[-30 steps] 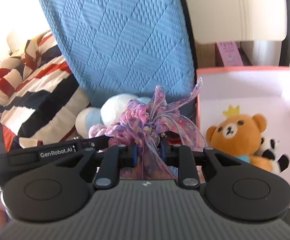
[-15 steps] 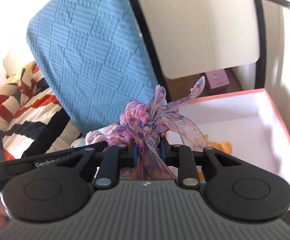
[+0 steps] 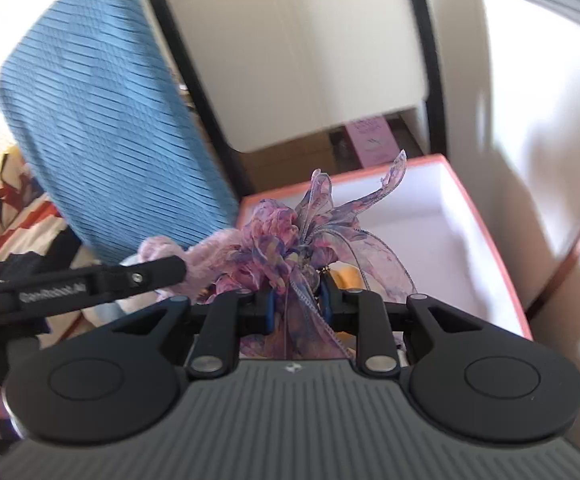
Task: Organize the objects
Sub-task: 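Lower both tools into the pink box and open them to release the toys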
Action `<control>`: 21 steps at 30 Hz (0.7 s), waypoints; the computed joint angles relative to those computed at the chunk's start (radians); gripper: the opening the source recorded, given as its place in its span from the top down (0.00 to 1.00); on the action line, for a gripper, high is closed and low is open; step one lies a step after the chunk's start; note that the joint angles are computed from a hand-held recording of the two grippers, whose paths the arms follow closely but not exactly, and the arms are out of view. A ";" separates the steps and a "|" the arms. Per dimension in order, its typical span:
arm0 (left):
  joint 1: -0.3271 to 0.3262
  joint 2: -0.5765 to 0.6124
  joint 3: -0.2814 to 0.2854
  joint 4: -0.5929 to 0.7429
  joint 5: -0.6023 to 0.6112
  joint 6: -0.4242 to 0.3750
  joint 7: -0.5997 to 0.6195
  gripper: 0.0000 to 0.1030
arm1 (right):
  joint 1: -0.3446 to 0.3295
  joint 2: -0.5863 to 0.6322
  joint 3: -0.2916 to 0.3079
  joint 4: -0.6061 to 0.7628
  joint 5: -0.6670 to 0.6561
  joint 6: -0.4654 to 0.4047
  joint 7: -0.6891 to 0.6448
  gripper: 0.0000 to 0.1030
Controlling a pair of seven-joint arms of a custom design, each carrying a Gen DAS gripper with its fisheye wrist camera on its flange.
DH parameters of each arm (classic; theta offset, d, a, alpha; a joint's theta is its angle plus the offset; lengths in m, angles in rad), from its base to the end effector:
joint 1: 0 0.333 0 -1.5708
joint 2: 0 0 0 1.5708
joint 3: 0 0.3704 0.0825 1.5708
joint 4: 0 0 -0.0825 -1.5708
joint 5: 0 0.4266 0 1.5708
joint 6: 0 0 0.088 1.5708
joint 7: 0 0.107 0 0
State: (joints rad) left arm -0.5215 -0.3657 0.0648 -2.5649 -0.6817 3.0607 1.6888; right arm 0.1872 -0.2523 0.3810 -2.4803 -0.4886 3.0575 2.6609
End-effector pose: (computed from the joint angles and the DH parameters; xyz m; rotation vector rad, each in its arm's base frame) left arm 0.4417 -0.1593 0.5056 -1.9918 1.8237 -1.2499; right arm 0.4065 0.3142 0.4893 -1.6343 1.6713 -0.3597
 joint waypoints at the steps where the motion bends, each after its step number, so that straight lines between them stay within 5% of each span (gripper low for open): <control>1: -0.005 0.010 0.000 0.003 -0.001 -0.007 0.000 0.58 | -0.007 0.001 0.001 -0.010 -0.003 0.002 0.006 0.76; 6: -0.024 0.065 -0.004 0.024 -0.039 -0.031 0.037 0.57 | -0.047 0.012 0.013 -0.061 -0.018 0.024 0.045 0.76; 10: -0.111 0.109 0.062 0.059 -0.247 -0.062 0.208 0.58 | -0.098 0.032 0.043 -0.081 -0.054 0.031 0.108 0.76; 16: -0.062 0.167 -0.003 0.089 -0.312 -0.102 0.262 0.57 | -0.170 0.066 0.076 -0.093 -0.161 0.045 0.244 0.75; 21: -0.004 0.178 -0.060 0.097 -0.332 -0.125 0.277 0.57 | -0.144 0.092 0.030 -0.095 -0.224 0.046 0.311 0.75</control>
